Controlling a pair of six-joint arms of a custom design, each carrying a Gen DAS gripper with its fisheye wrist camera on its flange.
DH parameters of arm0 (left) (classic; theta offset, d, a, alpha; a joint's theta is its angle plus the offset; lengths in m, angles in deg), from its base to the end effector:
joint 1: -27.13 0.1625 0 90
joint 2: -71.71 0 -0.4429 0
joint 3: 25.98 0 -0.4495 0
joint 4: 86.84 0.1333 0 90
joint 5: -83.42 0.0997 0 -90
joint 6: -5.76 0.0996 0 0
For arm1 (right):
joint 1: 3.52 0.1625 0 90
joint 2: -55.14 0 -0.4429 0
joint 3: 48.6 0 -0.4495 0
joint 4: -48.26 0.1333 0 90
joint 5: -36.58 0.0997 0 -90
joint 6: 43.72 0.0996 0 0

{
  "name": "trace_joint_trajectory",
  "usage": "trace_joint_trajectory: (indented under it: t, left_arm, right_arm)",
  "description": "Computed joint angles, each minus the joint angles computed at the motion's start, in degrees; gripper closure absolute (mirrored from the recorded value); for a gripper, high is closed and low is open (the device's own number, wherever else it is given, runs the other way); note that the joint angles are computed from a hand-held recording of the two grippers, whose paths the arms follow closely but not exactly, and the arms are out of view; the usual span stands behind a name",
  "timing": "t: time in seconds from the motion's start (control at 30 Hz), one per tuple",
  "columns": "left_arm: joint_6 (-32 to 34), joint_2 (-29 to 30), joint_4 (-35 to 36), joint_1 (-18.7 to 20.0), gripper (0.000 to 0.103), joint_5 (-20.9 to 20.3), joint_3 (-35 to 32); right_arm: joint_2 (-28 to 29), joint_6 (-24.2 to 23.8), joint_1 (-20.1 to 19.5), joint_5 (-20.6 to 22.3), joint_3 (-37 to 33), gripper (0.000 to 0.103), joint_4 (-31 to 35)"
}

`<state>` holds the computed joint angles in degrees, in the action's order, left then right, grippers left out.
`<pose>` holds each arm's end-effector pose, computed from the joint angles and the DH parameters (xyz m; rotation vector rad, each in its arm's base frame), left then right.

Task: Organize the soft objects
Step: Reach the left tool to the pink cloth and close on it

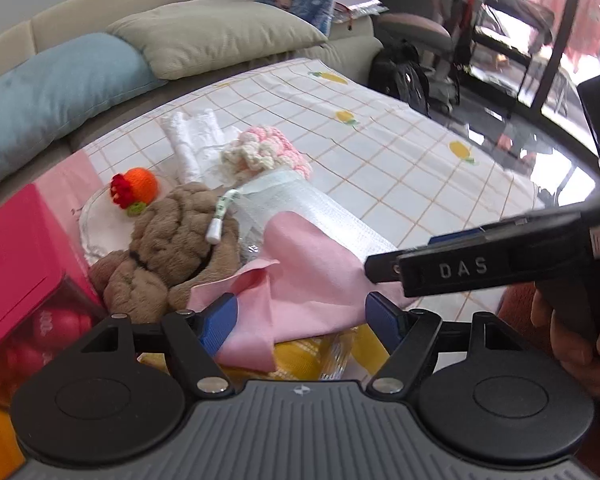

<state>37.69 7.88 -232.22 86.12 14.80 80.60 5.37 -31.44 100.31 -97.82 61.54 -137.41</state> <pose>-0.1859 -0.6385 0.1862 1.3877 2.3773 -0.3004 0.2126 -0.5973 0.1094 -0.2741 -2.3608 0.9478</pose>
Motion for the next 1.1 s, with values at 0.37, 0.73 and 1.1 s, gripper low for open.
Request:
trace_joint_trajectory:
  t: [0.37, 0.73, 1.1]
  left_arm:
    - [11.72, 0.79, -6.63, -1.74, 0.022, 5.74, 4.03]
    - [0.39, -0.40, -4.88, -0.65, 0.100, 2.18, 1.89]
    - [-8.06, -2.41, -9.26, -0.70, 0.100, 5.15, 1.40]
  right_arm:
    - [-1.56, 1.90, -2.49, 12.00, 2.13, 0.102, -1.44]
    - [-0.69, -1.12, -0.76, 4.22, 1.99, 0.054, -5.06]
    - [-0.05, 3.19, -3.53, 13.11, 1.03, 0.006, -3.25]
